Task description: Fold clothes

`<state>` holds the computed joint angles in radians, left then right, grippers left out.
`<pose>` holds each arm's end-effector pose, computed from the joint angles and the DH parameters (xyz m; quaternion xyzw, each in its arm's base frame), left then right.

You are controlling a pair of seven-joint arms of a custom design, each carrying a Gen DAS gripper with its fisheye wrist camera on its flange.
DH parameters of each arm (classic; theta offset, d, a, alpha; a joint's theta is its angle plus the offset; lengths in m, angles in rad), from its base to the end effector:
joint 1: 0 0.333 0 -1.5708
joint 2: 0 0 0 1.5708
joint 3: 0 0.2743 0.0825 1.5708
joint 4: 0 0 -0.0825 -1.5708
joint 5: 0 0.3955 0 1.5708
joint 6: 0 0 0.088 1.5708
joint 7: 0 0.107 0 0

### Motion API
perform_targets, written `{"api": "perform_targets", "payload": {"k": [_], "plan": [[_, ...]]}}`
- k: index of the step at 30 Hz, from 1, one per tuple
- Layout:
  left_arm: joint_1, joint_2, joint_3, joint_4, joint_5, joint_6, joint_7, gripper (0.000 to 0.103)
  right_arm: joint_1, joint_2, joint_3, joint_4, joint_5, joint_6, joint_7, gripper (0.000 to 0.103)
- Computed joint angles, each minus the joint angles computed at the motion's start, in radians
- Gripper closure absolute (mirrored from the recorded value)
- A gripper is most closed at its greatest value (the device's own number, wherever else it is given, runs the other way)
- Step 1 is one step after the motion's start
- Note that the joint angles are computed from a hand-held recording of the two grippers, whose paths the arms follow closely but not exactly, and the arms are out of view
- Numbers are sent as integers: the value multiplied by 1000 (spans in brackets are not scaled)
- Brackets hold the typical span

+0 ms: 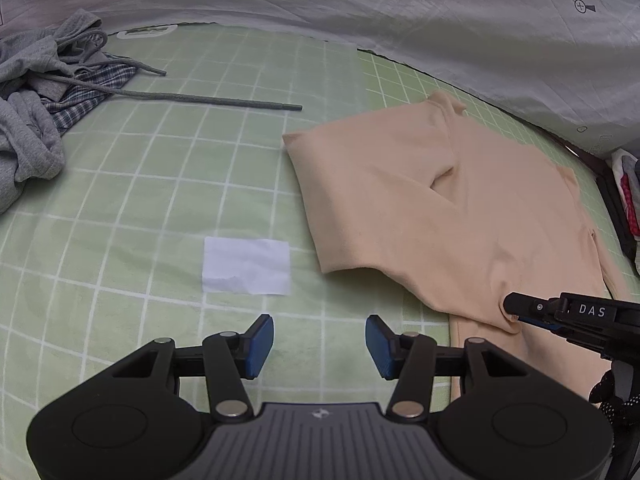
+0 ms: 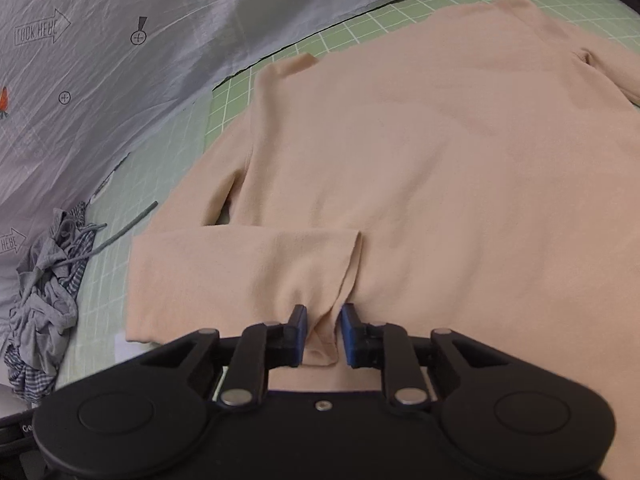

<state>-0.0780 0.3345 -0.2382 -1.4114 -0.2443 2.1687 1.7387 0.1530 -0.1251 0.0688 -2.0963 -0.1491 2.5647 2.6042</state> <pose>0.6644 -0.2024 0.5233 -0.5496 0.7943 -0.2577 0.0251 0.5619 0.1302 0.4974 -0.3986 0.8675 -0.1063 0.2780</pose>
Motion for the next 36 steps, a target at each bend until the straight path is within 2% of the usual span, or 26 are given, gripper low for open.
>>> {"api": "perform_targets", "payload": {"k": [2,10,19,24,29,32,34,35,36], "plan": [[1,-9,-1,-12,-5,12,3,51,-2,-7,3,-10,-19,10,12,102],[-12,-98,4,-120,-4,77,-23,51,-51,-129,26,-147,-60,133,65,102],[-85,-253,-1,-302,25,152,-133,51,-167,-337,53,-314,-72,189,6,102],[-148,-299,-15,-352,69,175,-251,51,-234,-507,19,-435,-9,159,-91,102],[-210,-303,-38,-361,129,183,-381,51,-350,-646,1,-512,-9,81,-208,103],[-245,-292,-51,-356,174,177,-479,51,-388,-687,-51,-540,17,41,-313,102],[-264,-283,-57,-352,207,163,-550,51,-369,-686,-107,-551,72,36,-397,99],[-273,-277,-59,-348,226,154,-584,51,-357,-684,-137,-554,102,33,-440,93],[-281,-273,-61,-346,243,144,-618,51,-342,-679,-160,-557,128,33,-484,81]]}}
